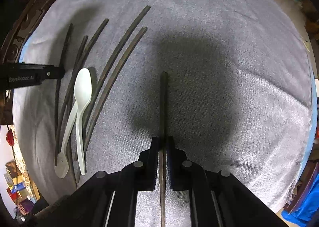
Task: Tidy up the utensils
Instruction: 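Close the left gripper on a printed chopstick while the right gripper holds its chopstick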
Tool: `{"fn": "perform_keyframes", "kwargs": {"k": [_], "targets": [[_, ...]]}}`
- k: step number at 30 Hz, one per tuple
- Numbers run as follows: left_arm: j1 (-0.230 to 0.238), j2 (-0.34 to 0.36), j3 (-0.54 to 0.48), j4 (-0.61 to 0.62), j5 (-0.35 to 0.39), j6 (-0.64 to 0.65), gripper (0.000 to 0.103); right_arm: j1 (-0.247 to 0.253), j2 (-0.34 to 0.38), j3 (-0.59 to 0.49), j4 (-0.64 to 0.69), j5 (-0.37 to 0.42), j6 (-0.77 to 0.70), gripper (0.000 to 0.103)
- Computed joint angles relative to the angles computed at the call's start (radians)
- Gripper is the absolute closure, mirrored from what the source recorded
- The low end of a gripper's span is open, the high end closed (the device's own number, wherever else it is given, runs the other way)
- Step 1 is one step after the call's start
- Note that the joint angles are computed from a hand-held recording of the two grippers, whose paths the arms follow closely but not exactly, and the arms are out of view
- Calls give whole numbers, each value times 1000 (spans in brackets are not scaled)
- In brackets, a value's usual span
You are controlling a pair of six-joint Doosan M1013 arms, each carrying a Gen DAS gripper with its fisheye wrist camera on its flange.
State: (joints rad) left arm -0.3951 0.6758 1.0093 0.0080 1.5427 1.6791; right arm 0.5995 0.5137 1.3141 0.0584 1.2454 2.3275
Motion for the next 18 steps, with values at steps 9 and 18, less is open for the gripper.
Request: {"fn": "perform_keyframes", "kwargs": {"k": [9, 18], "targets": [[1, 18, -31, -33, 17, -38, 97, -9, 12, -18, 34, 17, -8, 93], [-13, 6, -3, 100, 61, 320, 97, -25, 14, -14, 140, 75, -84, 94]]}}
